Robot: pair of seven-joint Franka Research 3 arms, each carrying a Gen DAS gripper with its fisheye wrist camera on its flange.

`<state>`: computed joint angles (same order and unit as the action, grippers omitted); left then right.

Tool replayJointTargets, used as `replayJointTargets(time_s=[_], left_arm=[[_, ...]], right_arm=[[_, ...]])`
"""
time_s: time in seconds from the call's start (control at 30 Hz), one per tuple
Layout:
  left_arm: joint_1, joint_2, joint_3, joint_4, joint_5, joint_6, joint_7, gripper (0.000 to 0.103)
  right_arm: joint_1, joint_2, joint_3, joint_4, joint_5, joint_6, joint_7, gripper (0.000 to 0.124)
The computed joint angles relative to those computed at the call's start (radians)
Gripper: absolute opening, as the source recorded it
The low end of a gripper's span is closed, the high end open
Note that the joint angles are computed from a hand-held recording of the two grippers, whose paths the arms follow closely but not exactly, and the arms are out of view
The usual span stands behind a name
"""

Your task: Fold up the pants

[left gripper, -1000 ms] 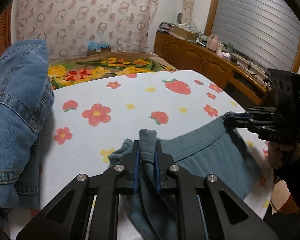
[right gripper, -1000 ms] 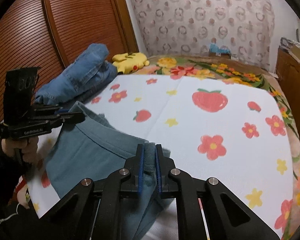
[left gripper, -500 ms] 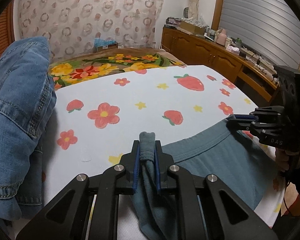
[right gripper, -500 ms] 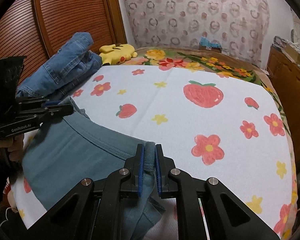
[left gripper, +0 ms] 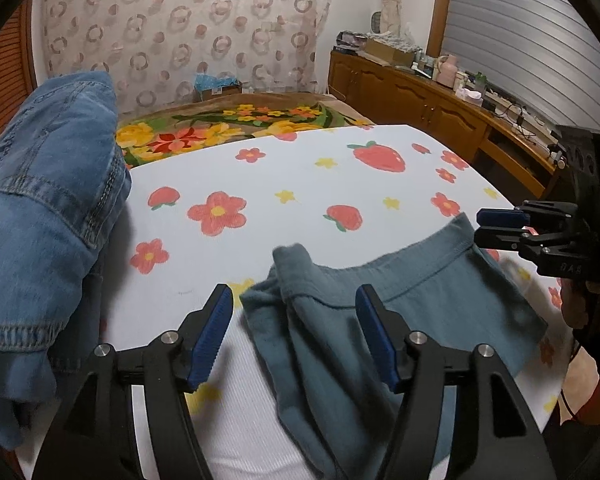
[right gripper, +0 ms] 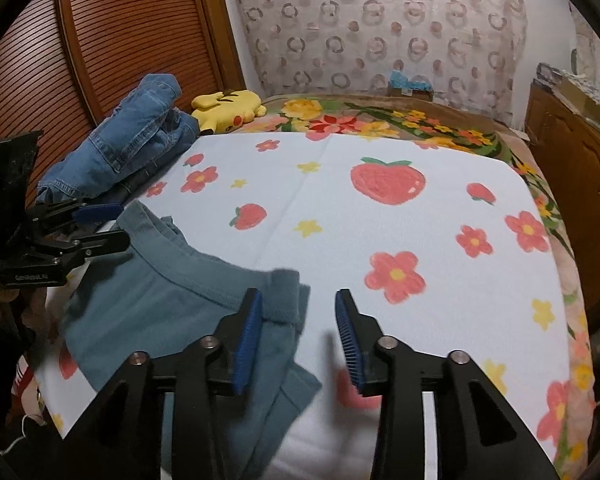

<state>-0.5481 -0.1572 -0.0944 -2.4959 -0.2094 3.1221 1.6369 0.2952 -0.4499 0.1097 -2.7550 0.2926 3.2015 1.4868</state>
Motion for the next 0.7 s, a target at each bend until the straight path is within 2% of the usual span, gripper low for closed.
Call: replayJointTargets(time_s=[0.1,0.2,0.3,0.4,0.7], left_arm=[[-0.033,-0.004,0.025,-0.009,-0.039,-0.004,0.029,0.065],[0.004,0.009,-0.005,-0.008,-0.018,-0.020,0.002,0.065],[-0.018,0.021,0.011,-0.003,-0.085,-0.027,0.047,0.065],[-0.001,0.031,-0.008,-0.001,-0.107,-0.029,0.063,0.065],[-0.022,0.044,-0.003,0.009,-0.276,-0.026,0.192,0.072]], right_arm=[[0.011,-0.042,-0.007,-0.030,0.010,-0.027,0.010,0.043],[-0.001,-0.070,0.008,-0.051,0.012,-0.054,0.029,0.044],[0.016,-0.085,-0.007,-0.065,0.020,-0.075,0.041,0.044],[0.015,-0.084,0.000,-0.069,0.019,-0.093,0.056,0.044],[0.013,-0.068,0.021,-0.060,0.001,-0.076,0.077,0.044]])
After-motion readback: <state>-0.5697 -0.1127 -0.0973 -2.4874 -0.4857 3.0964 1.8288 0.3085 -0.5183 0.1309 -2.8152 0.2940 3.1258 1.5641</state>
